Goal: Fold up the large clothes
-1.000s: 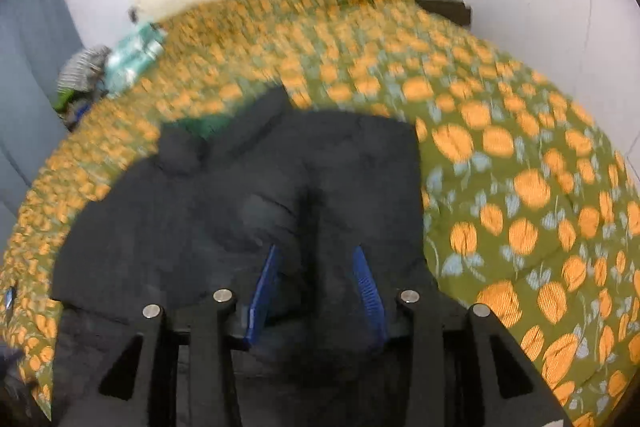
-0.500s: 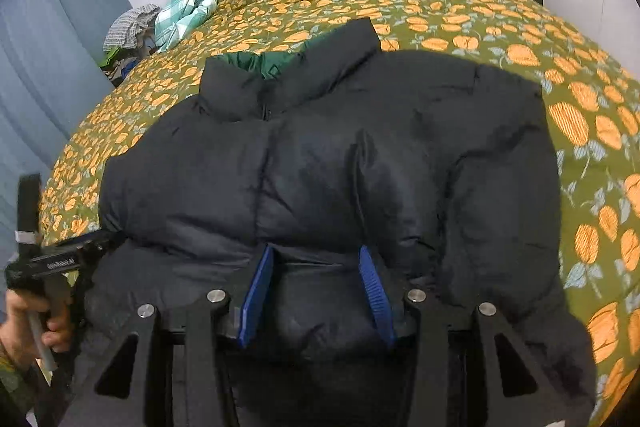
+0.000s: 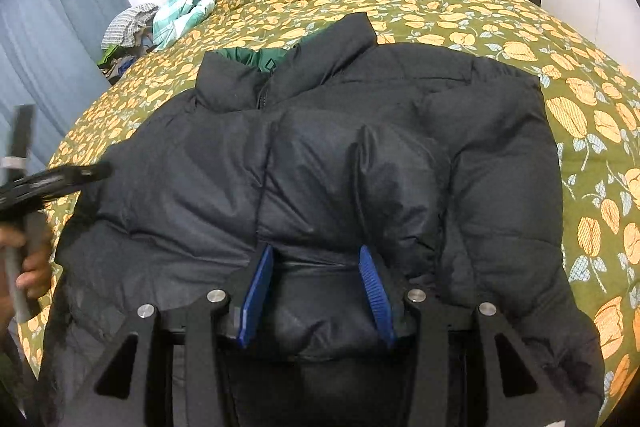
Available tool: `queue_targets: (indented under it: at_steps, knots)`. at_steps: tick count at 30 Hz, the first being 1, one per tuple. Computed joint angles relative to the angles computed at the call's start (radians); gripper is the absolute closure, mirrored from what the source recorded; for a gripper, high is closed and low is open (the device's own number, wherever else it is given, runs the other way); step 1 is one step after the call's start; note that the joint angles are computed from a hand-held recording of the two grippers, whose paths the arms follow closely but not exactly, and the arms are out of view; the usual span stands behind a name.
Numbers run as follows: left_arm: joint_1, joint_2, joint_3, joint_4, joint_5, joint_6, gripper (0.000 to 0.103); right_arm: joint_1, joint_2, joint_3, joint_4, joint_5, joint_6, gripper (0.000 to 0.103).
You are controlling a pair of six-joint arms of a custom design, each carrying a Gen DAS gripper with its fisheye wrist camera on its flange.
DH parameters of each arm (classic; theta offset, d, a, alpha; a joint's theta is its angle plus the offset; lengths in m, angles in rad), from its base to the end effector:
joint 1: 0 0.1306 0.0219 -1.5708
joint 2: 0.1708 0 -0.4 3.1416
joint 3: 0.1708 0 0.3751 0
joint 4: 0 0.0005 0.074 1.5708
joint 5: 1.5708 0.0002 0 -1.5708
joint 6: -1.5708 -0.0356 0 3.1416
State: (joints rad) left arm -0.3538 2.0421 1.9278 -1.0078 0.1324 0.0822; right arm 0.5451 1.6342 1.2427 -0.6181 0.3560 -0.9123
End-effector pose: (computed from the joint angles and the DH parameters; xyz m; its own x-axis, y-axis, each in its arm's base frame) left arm 0.6373 -0.2409 0.3096 -0.8750 0.2364 -0.4226 0.3264 0.9326 -0.1542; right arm 0.4500 0.2578 0.2855 -0.7019 0.4413 -0.5590 0.3722 0.8965 0.2404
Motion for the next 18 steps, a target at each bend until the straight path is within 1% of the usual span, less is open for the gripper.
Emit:
queue_targets:
  at_steps: [2,3,7,8,10,12,13,15,16,17,18]
  knots:
    - [0.014,0.018,0.001,-0.008,0.047,0.034,0.000,0.001,0.003,0.001,0.002,0.001,0.002,0.057]
    - [0.015,0.020,-0.001,-0.004,0.052,0.039,0.000,0.002,0.007,0.004,0.001,0.004,0.003,0.057]
    - [0.010,-0.014,-0.036,-0.001,0.031,0.002,0.001,0.006,0.012,0.001,0.007,0.018,0.005,0.057]
    - [0.011,-0.019,-0.031,-0.006,0.030,-0.006,0.003,0.007,0.010,-0.004,0.011,0.018,0.003,0.057]
    - [0.025,-0.094,-0.114,0.041,0.065,-0.033,0.004,0.005,0.009,-0.006,0.014,0.013,-0.002,0.057]
    - [0.044,-0.184,-0.223,0.101,0.128,-0.065,0.004,0.004,0.009,-0.008,0.019,0.011,-0.003,0.057]
    - [0.051,-0.205,-0.252,0.111,0.149,-0.076,0.004,0.005,0.011,-0.006,0.019,0.013,-0.002,0.057]
    - [0.054,-0.224,-0.291,0.099,0.160,-0.100,0.004,0.006,0.015,-0.004,0.018,0.020,-0.001,0.057]
    - [0.051,-0.211,-0.295,0.079,0.141,-0.121,0.004,0.007,0.017,-0.003,0.018,0.023,0.000,0.057]
    - [0.048,-0.194,-0.291,0.071,0.132,-0.124,0.003,0.008,0.017,-0.003,0.017,0.025,0.000,0.057]
    - [0.049,-0.181,-0.291,0.073,0.139,-0.115,0.001,0.009,0.018,0.000,0.012,0.027,0.001,0.057]
